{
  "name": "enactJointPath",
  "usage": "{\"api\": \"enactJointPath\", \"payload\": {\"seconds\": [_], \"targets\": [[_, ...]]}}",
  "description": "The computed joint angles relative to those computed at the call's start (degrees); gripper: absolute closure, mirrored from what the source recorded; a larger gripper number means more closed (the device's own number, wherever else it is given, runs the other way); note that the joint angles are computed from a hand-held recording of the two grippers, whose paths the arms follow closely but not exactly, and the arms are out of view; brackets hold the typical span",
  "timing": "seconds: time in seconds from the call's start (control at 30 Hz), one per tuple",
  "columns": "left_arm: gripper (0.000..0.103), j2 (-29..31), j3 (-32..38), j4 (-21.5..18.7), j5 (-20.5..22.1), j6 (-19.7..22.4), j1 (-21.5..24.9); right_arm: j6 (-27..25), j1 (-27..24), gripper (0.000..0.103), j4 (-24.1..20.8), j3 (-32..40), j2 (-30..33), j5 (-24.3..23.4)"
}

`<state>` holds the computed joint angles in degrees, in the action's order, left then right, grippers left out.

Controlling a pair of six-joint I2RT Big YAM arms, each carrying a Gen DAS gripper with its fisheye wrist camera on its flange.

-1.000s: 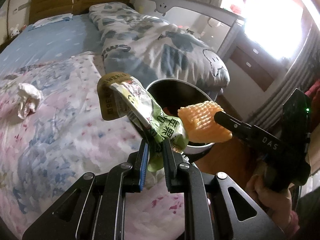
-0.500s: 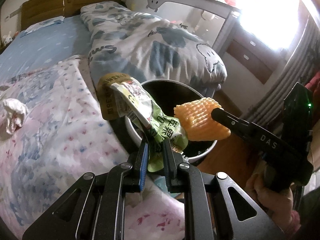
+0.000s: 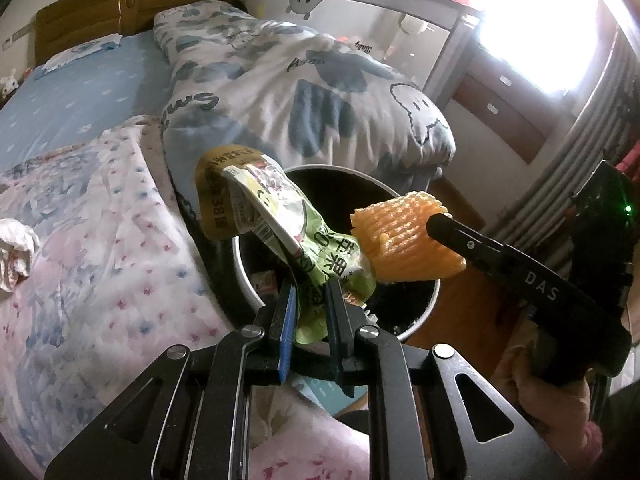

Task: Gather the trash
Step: 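Carry the green pouch and orange scrubber over the black bin, then open both grippers over the bin to drop the pouch and scrubber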

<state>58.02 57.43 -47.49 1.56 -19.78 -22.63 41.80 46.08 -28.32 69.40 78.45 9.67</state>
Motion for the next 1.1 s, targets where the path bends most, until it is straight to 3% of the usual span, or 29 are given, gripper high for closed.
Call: {"api": "enactJointPath", "payload": {"seconds": [0.8, 0.97, 1.03, 1.1], "targets": [[0.087, 5.07, 2.88, -0.59, 0.51, 0.27, 0.14, -2.54, -1.79, 0.077, -3.12, 2.62, 2.73, 0.23], [0.076, 4.51, 2.6, -0.79, 0.24, 0.06, 0.54, -2.06, -2.2, 0.07, -3.8, 3.26, 3.17, -0.57], [0.059, 3.51, 1.83, -0.69, -0.74, -0.33, 0.67, -1.59, -2.31, 0.053, -4.09, 3.49, 3.38, -0.84], [0.057, 2.42, 1.01, -0.72, -1.03, -0.75, 1.0, -0.98, -2.33, 0.042, -3.78, 3.31, 3.32, -1.03]]}}
